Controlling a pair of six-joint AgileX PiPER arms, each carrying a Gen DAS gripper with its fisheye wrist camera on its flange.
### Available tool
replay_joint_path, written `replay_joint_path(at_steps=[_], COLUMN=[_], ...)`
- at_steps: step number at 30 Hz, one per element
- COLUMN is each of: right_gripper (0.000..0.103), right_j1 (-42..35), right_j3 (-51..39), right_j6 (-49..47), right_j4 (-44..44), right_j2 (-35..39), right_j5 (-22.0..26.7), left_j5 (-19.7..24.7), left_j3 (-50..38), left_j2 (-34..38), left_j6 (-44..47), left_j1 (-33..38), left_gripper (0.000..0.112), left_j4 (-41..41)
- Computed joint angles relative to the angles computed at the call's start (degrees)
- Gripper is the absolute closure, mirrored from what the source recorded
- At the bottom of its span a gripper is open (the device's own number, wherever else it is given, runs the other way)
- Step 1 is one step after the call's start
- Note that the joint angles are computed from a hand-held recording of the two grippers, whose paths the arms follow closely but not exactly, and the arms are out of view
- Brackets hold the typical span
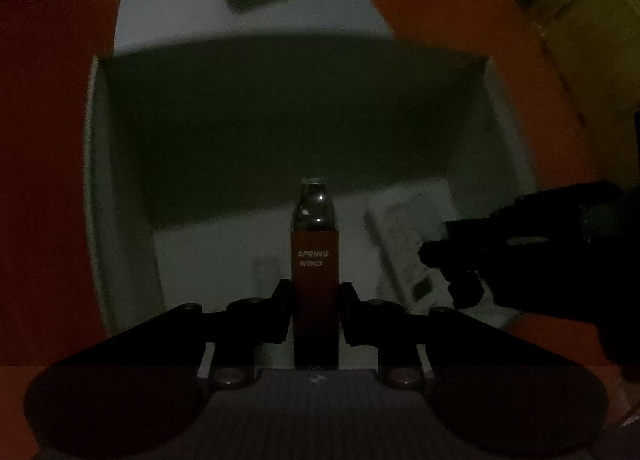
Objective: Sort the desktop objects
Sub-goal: 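Carry brown bottle in left gripper while right carries vial into white box, then open both grippers to release bottle and vial inside the box, then move both grippers back to the white tissue box on the tray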
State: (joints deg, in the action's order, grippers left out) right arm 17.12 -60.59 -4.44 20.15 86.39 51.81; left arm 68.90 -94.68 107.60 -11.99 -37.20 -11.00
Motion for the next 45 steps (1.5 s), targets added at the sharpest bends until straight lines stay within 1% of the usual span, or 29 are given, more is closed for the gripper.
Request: replay_joint_path(at_steps=[4, 7, 9, 13, 16, 25, 27, 28, 29, 32, 37, 40, 42, 45], right_gripper=[0.082, 0.082, 0.082, 0.081, 0.081, 0.081, 0.081, 0.081, 0.081, 0.081, 0.08, 0.08, 0.08, 0.08], right_j1=[1.7, 1.5, 1.5, 1.7, 2.0, 2.6, 3.4, 3.4, 3.7, 3.9, 3.7, 3.6, 3.7, 3.0], right_j3=[1.7, 1.8, 1.9, 1.6, 1.4, 0.8, 2.1, 2.3, 4.8, 4.9, 5.3, 5.6, 6.0, 5.7], right_j6=[3.5, 4.1, 3.7, 3.6, 3.2, 4.6, 5.7, 6.0, 5.9, 6.8, 6.8, 6.5, 6.1, 5.4], right_j4=[-3.1, -4.3, -5.1, -6.0, -6.6, -8.7, -9.3, -9.5, -9.5, -9.5, -9.2, -8.8, -8.7, -8.0], right_j2=[2.2, 4.3, 4.8, 6.6, 7.5, 9.0, 7.0, 6.9, 6.1, 6.0, 4.9, 4.4, 4.5, 3.2], right_j5=[-2.4, -3.8, -3.8, -4.5, -4.3, -3.9, -3.5, -3.8, -5.0, -5.0, -4.4, -4.3, -5.1, -4.1], left_j5=[-0.7, -0.4, -0.6, 0.0, -1.1, -1.5, -1.5, -1.6, -1.8, -1.4, -1.6, -1.4, -1.0, 0.0], left_j3=[-0.4, -0.7, -0.7, -1.5, 0.9, 1.4, 1.3, 1.3, 1.2, 0.9, 1.6, 1.5, 1.1, 0.0], left_j2=[2.4, 3.6, 4.2, 6.1, 5.1, 5.5, 5.7, 5.8, 5.9, 5.9, 5.0, 4.6, 4.0, 2.9], left_j6=[-1.5, 0.6, 0.3, 0.5, 0.8, -0.1, -0.4, -0.3, -0.2, 0.2, 0.4, 0.7, 0.9, 1.4], left_j1=[-1.0, -0.7, -0.7, -0.2, -0.8, -1.7, -1.9, -2.1, -2.3, -2.6, -2.6, -2.1, -1.7, -0.8], left_gripper=[0.091, 0.091, 0.091, 0.091, 0.091, 0.091, 0.091, 0.091, 0.091, 0.089, 0.08, 0.08, 0.08, 0.08], left_j4=[1.1, 0.6, 2.2, 2.3, 2.6, 3.3, 3.2, 3.2, 3.3, 3.0, 2.7, 1.9, 1.3, -0.1])
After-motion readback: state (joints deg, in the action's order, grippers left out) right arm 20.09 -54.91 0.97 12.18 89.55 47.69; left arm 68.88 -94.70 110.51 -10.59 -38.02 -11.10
